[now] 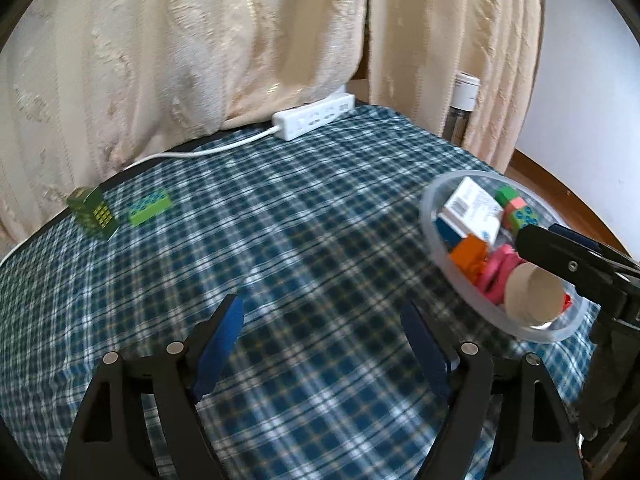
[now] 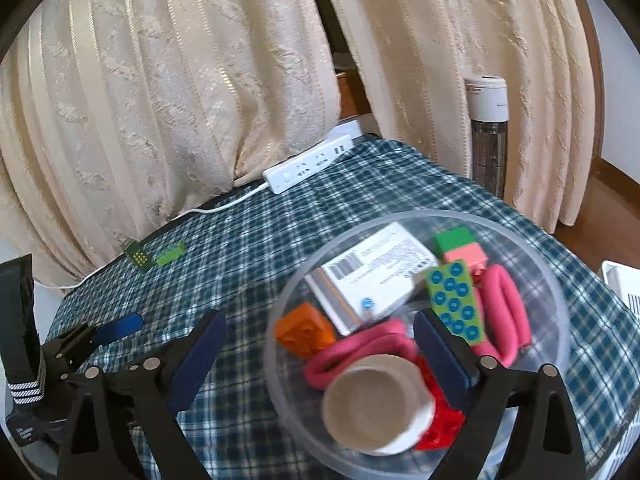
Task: Organize objects
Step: 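Move both grippers away from the bowl toward the green box and brick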
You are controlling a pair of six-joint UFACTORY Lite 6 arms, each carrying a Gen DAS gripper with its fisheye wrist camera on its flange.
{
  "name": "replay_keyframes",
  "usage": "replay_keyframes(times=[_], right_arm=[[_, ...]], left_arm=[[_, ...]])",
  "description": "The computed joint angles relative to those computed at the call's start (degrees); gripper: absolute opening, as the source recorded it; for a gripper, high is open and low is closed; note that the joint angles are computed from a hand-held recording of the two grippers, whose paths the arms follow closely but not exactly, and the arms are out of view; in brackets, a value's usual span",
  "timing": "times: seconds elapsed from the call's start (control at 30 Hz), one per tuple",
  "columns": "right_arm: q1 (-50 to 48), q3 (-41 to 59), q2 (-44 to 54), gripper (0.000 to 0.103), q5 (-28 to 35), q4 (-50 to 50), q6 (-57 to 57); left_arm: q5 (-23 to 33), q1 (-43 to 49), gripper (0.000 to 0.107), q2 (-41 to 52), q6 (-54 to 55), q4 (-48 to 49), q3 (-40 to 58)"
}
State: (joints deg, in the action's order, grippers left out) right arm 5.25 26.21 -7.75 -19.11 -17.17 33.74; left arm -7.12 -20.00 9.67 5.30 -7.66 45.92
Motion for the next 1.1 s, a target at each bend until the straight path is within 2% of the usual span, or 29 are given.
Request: replay_keyframes(times=[0.17,0.4,0.6,0.8,0.9,0.97,1.1], right_arm=[[3.9,3.5,3.8,0.101,0.8,4.7,-3.1],[8.6,8.2,8.4,0.101,2.1,11.1,-8.7],[11.9,14.0,14.3,0.101,3.9,17.2,-13.7],[15.0,21.0,21.0,0.101,6.2,24.4,-19.5],[16.8,24.5,24.0,0.101,7.0,30.3,-25.0],[17.9,27.0,25.9,0.101,8.3,33.6,-28.8],[20.7,32.0,29.6,0.101,8.8,50.6,-46.9]], left_arm=[[0.1,3.6,0.082,0.0,-4.1,4.8,-0.6],[0.5,9.5,0.082,0.4,-15.1,16.4,-0.1],[0.0,14.6,0.082,1.5,-17.9,19.5,0.5],[0.3,20.1,0.082,3.2,-26.4,28.4,2.3],[0.3,22.6,0.082,3.4,-31.6,34.3,2.7],[0.3,24.1,0.082,3.7,-31.7,34.9,3.2],[0.6,26.8,0.082,5.0,-32.9,36.7,4.6]])
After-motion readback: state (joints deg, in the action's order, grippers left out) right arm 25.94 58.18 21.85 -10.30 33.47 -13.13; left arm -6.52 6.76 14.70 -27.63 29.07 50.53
